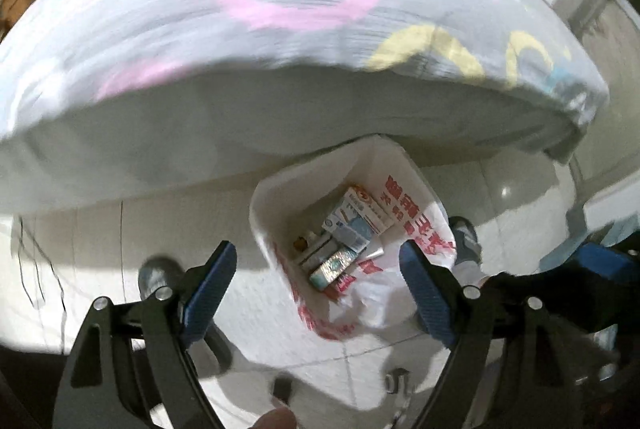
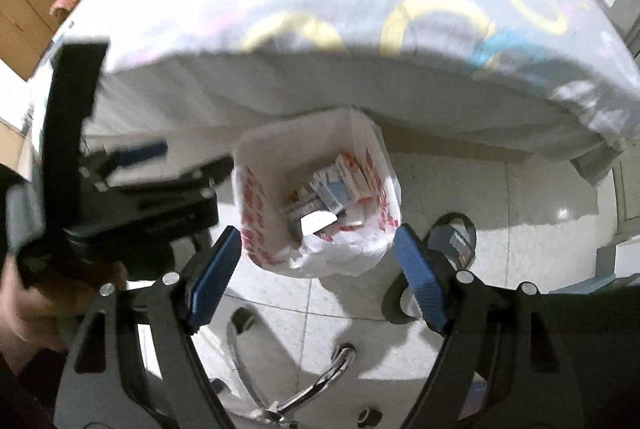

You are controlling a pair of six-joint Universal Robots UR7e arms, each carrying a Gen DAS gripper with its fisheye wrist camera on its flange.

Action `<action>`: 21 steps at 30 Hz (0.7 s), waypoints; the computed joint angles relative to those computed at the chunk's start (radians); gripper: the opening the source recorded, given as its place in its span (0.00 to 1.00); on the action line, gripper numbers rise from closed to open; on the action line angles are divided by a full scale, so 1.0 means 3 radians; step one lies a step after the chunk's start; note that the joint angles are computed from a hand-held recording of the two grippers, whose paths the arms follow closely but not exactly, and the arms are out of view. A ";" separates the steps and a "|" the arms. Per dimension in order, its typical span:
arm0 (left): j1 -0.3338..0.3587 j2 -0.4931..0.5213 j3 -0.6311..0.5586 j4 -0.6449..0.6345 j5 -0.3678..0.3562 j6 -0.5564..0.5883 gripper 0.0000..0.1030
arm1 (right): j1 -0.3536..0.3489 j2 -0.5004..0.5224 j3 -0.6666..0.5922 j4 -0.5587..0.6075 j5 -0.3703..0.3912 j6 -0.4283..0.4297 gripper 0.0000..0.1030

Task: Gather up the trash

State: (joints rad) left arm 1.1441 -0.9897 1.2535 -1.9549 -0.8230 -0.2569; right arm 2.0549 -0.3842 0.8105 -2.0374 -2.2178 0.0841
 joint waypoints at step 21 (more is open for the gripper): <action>-0.0594 -0.0669 0.0381 -0.0517 0.1268 -0.0242 0.84 | 0.0538 -0.0381 0.0280 -0.1775 -0.0176 -0.0747 0.82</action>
